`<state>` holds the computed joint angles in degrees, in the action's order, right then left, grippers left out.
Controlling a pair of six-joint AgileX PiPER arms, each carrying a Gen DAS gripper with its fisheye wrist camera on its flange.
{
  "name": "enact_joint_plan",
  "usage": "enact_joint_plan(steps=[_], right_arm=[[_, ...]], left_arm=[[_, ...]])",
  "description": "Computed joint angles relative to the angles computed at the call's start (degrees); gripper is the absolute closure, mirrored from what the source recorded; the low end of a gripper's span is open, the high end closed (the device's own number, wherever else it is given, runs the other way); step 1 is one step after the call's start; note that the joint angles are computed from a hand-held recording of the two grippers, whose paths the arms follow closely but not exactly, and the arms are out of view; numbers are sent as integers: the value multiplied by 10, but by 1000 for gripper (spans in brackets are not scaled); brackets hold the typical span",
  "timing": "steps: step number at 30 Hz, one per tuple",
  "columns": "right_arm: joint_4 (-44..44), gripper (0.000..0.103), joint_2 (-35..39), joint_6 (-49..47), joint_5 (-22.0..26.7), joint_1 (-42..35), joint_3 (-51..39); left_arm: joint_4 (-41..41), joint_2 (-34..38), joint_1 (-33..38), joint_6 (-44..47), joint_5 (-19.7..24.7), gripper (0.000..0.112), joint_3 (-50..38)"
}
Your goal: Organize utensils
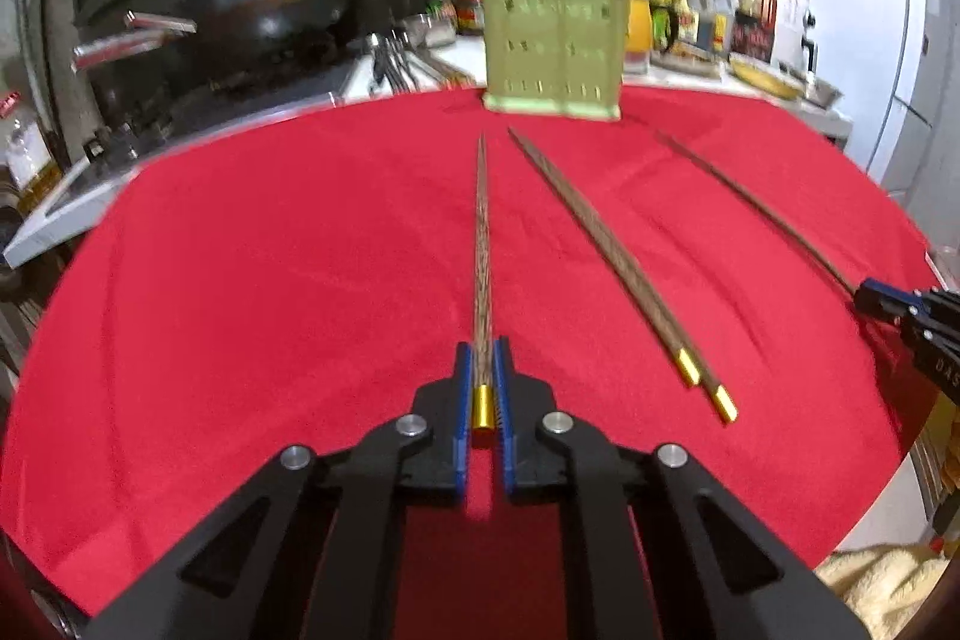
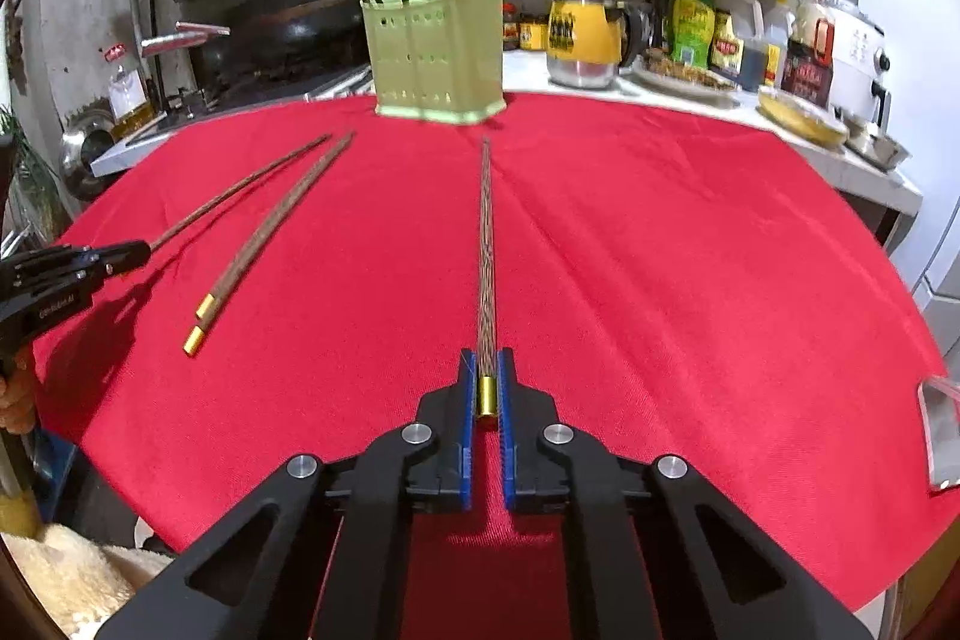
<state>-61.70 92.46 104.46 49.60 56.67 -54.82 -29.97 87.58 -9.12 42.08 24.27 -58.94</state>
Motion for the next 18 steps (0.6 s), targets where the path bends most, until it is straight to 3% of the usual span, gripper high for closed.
enact_joint_plan(steps=[10,18], right_arm=[[-57,96,-75,-47,83,27,-67],[-111,96,-80,-131,128,34,-165]], left_arm=[[-181,-71,59,141,46,106,-60],[-264,-96,95,180,79,106,-110]])
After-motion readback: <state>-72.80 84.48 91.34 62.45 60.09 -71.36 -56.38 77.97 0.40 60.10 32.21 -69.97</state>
